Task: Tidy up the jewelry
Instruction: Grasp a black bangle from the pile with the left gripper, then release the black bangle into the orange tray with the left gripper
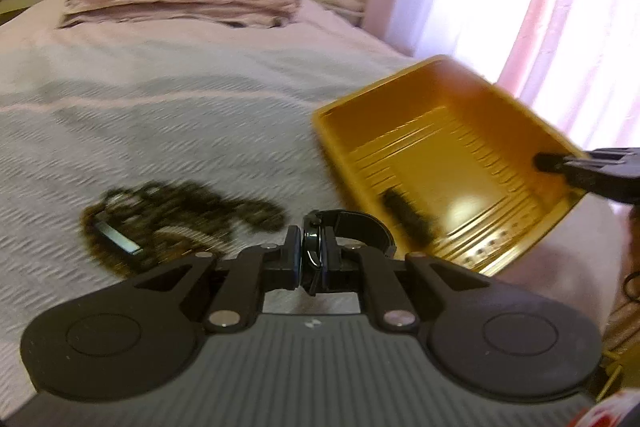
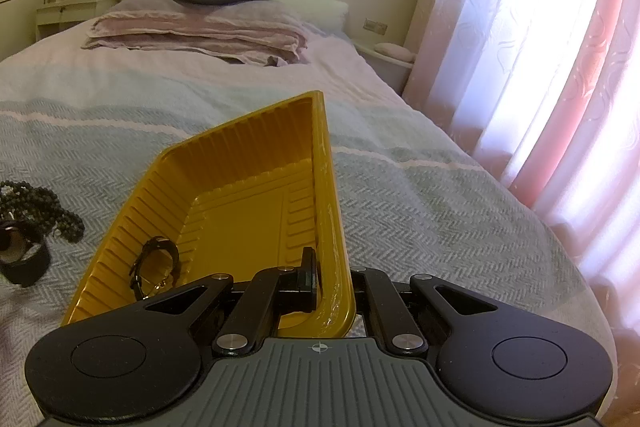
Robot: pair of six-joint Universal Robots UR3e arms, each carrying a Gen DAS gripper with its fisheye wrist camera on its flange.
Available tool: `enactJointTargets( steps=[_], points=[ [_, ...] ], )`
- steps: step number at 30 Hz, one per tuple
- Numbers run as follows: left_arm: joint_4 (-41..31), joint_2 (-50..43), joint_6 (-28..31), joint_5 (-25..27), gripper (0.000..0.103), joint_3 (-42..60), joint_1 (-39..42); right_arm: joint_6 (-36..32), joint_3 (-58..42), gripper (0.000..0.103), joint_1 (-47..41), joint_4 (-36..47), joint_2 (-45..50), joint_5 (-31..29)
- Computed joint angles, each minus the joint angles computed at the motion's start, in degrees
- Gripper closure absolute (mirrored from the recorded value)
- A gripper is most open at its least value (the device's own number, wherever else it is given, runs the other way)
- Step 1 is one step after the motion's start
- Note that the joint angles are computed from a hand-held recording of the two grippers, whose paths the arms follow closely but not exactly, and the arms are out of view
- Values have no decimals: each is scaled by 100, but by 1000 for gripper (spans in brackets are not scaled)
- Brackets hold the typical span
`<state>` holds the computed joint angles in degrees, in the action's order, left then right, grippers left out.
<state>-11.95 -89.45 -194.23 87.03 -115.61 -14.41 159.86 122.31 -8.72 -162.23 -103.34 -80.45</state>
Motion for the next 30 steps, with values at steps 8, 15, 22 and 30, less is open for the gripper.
enactJointTargets(
  steps=[8,15,22,30],
  points=[
    [4,-1044,69,-244,94,1120,-445,-12,24,98,-40,31,-37,45],
    [-124,-1613,126,-350,94,1715,-663,-12,28,98,-55,33,-33,63],
    [33,-1682,112,-396,88,1693,-706,-42,28,98,-46,46,-21,51],
    [350,-788,64,19,84,519,-397,-27,-2,99,-113,123,-31,125]
  ],
)
